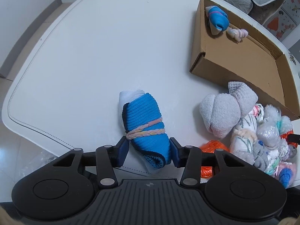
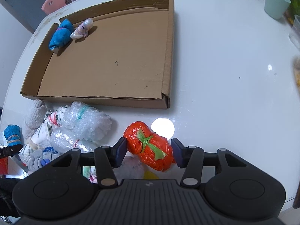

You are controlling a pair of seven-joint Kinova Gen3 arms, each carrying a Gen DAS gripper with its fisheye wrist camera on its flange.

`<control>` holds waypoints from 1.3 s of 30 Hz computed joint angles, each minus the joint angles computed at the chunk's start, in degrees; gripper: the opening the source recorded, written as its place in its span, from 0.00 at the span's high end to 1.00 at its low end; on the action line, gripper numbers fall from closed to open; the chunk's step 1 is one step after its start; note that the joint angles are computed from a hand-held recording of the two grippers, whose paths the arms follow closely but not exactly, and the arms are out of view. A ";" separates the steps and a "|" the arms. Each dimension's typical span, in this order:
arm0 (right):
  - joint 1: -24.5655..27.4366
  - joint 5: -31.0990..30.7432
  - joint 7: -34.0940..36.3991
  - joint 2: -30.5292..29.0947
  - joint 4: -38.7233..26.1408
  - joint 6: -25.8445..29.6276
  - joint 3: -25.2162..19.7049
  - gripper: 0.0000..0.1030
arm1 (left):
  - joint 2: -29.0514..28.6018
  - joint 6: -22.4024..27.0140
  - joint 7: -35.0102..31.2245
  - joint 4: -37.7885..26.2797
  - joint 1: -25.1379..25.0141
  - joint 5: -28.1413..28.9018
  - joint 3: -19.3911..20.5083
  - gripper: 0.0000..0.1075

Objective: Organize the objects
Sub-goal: 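Grasp the white-and-blue twine-tied sock roll with the left tool while the right tool grasps the orange package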

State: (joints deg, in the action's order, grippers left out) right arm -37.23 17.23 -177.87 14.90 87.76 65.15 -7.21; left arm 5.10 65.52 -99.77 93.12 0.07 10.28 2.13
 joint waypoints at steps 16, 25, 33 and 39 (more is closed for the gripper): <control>-0.37 4.52 -9.76 -2.10 4.08 -3.34 -1.19 0.56 | -0.60 -2.94 -3.42 -2.34 0.54 1.28 0.34 0.58; 0.23 3.27 -9.52 -4.76 6.61 -2.12 -2.91 0.55 | 1.70 -2.31 -2.84 -2.50 0.69 -0.82 0.47 0.48; 1.33 0.98 -6.52 -4.82 6.12 -0.76 -3.01 0.55 | 1.34 -4.39 -4.02 -1.21 0.91 -1.10 0.63 0.31; 1.14 0.91 -6.09 -4.21 6.04 -0.59 -2.74 0.55 | 0.69 -4.84 -5.99 -0.22 0.88 -0.83 0.71 0.23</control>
State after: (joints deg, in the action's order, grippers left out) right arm -36.09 18.15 -183.96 10.68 93.80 64.55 -9.95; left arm 5.78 60.68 -105.76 92.90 0.95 9.45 2.84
